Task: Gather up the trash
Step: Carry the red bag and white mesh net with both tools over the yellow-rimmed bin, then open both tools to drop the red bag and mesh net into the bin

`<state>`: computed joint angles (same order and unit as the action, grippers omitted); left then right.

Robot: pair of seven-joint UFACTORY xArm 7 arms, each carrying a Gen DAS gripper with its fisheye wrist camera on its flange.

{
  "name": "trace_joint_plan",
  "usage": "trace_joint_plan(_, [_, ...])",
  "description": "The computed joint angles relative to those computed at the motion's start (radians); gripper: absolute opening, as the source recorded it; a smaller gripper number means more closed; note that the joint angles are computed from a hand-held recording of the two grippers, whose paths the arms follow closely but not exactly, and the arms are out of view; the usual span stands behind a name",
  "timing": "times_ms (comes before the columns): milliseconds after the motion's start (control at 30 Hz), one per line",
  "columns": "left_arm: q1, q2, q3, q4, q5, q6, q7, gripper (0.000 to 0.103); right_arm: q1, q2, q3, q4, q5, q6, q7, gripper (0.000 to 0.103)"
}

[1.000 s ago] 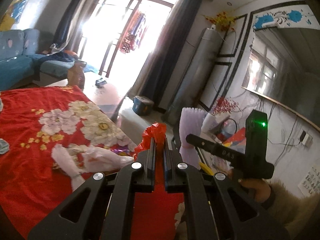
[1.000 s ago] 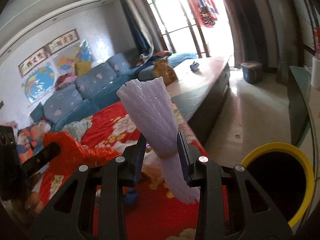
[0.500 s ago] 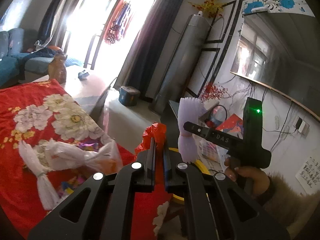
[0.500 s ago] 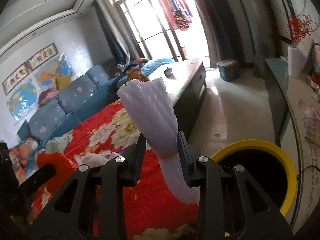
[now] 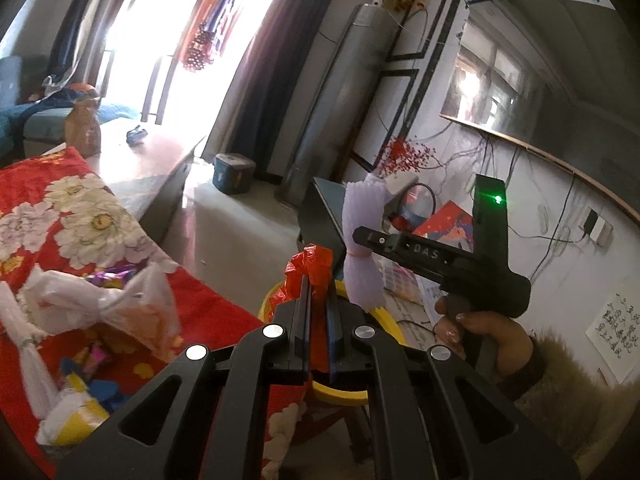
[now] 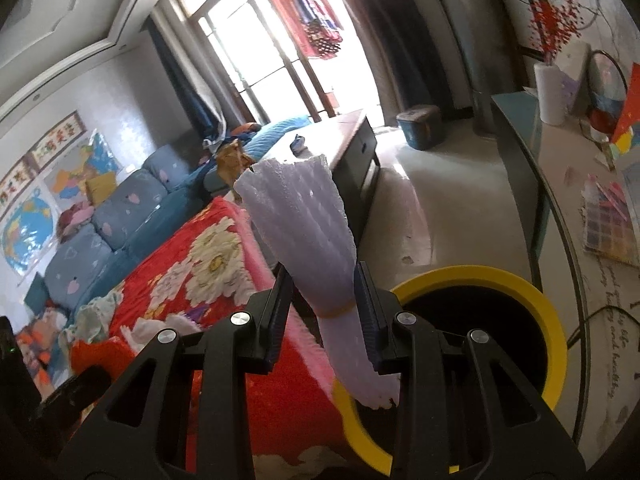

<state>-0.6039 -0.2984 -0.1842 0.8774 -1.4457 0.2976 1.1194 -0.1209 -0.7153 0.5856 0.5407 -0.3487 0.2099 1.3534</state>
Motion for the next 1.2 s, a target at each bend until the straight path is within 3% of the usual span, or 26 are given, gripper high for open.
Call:
trace_joint_plan(533, [-0.033,0.14,-0.069,0.081,-0.019,-0.017,0.032,0.006,0.059,-0.037,-0.114,-0.129,0.067,0.004,-0.026,0.026])
trace_joint_plan(1033, [-0.032,0.304,-0.12,0.18,0.044,-0.036,-0.057,0.007,0.087,-0.029,-0.168,-0.192,0.12,0.004,-0.052,0.028])
trace_joint_plan(1067, [-0.031,0.321,-0.124,0.188,0.052,-0.043,-0.071,0.016,0.091,-0.025,-0.174,-0.194,0.123,0.008,-0.056,0.033])
trace_joint_plan(1100, [-0.029,0.327,-0.128,0.19,0.06,-0.045,-0.081,0.044,0.09,-0.025,-0.173,-0.193,0.125,0.021,-0.054,0.041])
trace_joint_plan(1167, [-0.025,0.344,-0.133,0.193,0.102,-0.055,-0.13,0.076,0.084,-0.035,-0.165,-0.193,0.12,0.051,-0.047,0.052])
trace_joint_plan(1200, [-0.026,0.347,-0.139,0.189,0.111,-0.077,-0.142,0.077,0.081,-0.039,-0.162,-0.191,0.115,0.067,-0.045,0.056])
